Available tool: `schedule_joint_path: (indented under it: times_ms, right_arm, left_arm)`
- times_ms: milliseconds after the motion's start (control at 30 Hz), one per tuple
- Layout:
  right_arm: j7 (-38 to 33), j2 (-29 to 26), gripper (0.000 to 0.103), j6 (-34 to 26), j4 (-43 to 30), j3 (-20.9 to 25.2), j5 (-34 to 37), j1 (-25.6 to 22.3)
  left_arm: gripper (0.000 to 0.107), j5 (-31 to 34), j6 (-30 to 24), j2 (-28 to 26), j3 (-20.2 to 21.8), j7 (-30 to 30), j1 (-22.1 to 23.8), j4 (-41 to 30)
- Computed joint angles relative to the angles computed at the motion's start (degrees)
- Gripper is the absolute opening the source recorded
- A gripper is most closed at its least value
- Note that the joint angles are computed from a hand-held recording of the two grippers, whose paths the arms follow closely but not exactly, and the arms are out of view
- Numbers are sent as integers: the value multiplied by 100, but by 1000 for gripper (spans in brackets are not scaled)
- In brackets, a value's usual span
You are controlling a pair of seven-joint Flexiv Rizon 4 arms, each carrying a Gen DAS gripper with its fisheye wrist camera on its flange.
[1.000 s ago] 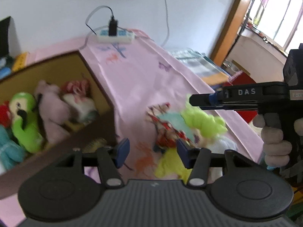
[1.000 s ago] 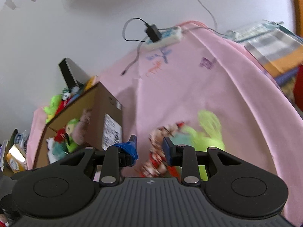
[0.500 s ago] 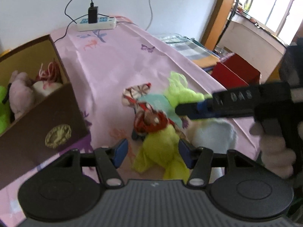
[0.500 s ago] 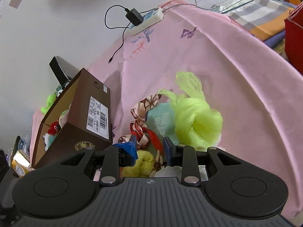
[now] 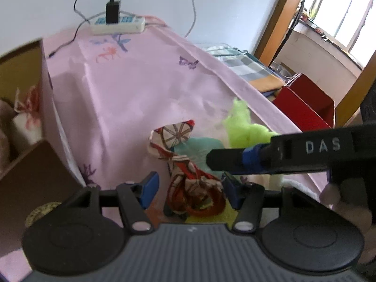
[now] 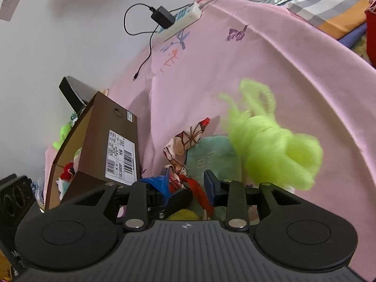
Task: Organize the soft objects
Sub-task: 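Grasp the red-and-white patterned scarf with the right gripper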
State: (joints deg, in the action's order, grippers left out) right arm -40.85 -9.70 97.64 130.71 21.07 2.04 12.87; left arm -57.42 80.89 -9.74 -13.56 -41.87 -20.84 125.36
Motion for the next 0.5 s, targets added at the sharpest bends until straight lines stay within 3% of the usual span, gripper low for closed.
schedule_joint_path:
  times_ms: [67,133,233,500]
  right_arm:
    - [-68,-93,16,-90,-89,54,-14,-59]
    - [-335,-225,17,-243,-263,446,150,-414]
    - [-769,-382,17,-451,-513,903,511,-814]
    - [-1928,-790,17,-924,-1187,1973,1816,-1673]
  left_arm:
    - [59,86,-118,-71,23,-88,29,-52]
    - [57,-8,-179,-98,-17,-10,63,-63]
    - [38,-136,-305,-126,-38,108,93,-98]
    - [21,-155,-197,-105,-2,169,66,-60]
